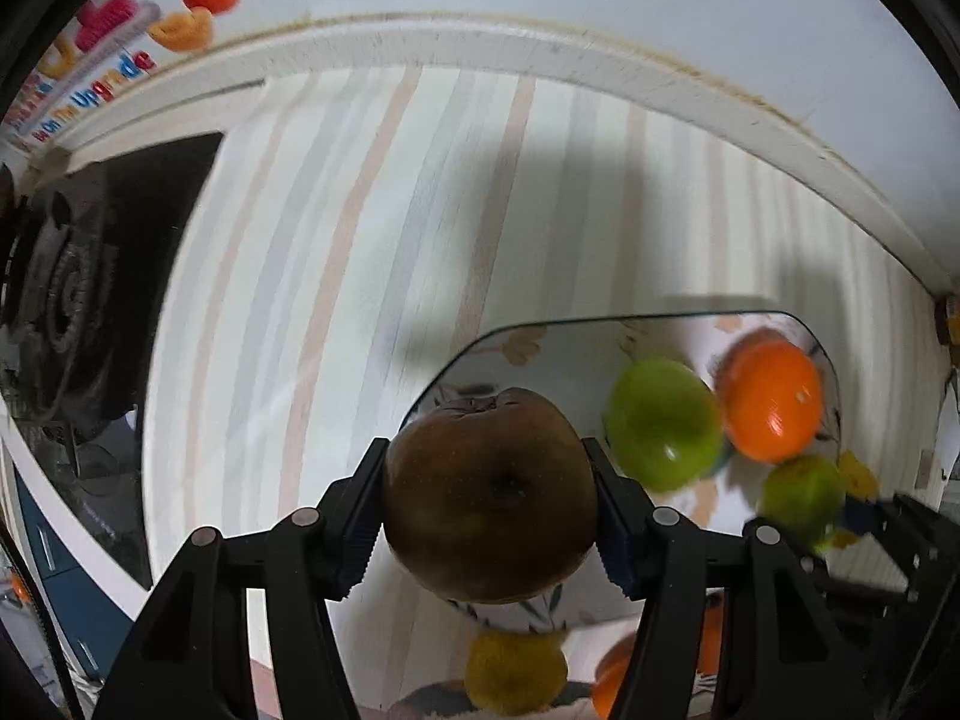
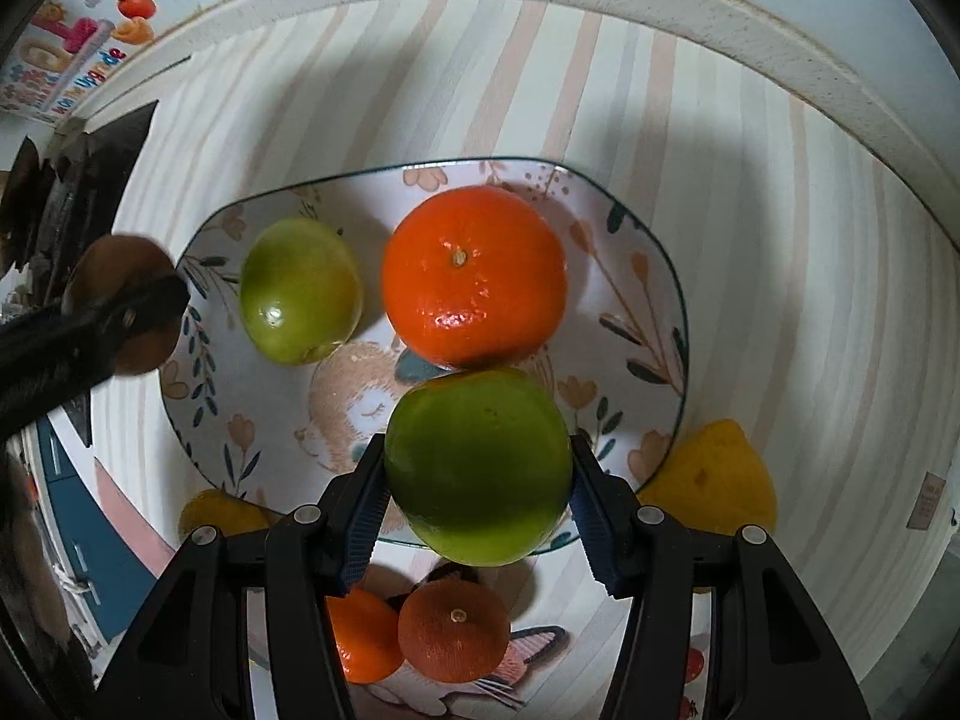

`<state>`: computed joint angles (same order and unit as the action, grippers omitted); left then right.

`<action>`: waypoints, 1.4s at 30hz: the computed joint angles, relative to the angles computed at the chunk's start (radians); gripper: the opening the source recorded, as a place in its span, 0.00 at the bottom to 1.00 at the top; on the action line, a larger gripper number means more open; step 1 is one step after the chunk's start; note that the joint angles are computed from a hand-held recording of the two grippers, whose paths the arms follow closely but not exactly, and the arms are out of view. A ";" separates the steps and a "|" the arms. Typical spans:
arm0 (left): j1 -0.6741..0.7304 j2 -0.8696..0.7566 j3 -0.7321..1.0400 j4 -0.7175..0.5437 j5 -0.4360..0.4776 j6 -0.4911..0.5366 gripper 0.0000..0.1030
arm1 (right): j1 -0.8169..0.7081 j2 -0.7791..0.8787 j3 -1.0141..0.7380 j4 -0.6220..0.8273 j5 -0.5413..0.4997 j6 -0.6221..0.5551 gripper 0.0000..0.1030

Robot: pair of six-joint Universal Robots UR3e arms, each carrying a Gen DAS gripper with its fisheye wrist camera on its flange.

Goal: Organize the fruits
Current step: 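Place the brown fruit and green apple onto the floral plate, open both tools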

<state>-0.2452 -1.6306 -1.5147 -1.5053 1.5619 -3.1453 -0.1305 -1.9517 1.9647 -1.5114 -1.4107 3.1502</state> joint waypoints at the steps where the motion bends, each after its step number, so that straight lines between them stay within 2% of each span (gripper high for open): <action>1: 0.002 -0.017 0.006 0.002 -0.003 0.002 0.57 | 0.014 0.020 0.000 -0.014 -0.001 0.014 0.57; 6: -0.008 -0.084 0.026 0.016 0.008 0.010 0.57 | 0.024 0.050 0.026 -0.041 -0.003 0.025 0.57; 14: -0.010 -0.097 0.020 0.008 0.006 -0.012 0.59 | 0.025 0.099 0.000 -0.035 0.001 0.038 0.58; 17: 0.016 -0.081 0.010 0.002 -0.023 -0.014 0.60 | 0.012 0.119 -0.031 -0.028 0.008 0.050 0.73; 19: 0.023 -0.058 0.005 0.004 -0.026 -0.017 0.71 | -0.009 0.117 -0.050 -0.013 0.015 0.043 0.83; 21: 0.029 -0.030 0.003 -0.001 -0.028 -0.020 0.82 | -0.019 0.115 -0.075 0.012 0.011 0.034 0.88; 24: 0.042 0.022 0.003 -0.024 -0.028 -0.017 0.82 | -0.025 0.100 -0.105 0.047 0.003 0.025 0.89; 33: 0.035 0.216 -0.005 -0.120 -0.014 -0.032 0.82 | -0.030 -0.054 -0.157 0.147 -0.033 -0.030 0.91; 34: 0.035 0.243 -0.012 -0.134 -0.013 -0.036 0.82 | -0.058 -0.120 -0.162 0.215 -0.036 -0.062 0.91; 42: -0.008 0.420 -0.060 -0.190 0.011 -0.093 0.82 | -0.081 -0.288 -0.266 0.401 -0.017 -0.113 0.91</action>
<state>-0.2528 -1.2110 -1.5750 -1.6955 1.5733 -3.2384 -0.2116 -2.2402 1.6986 -1.1104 -1.4275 3.0368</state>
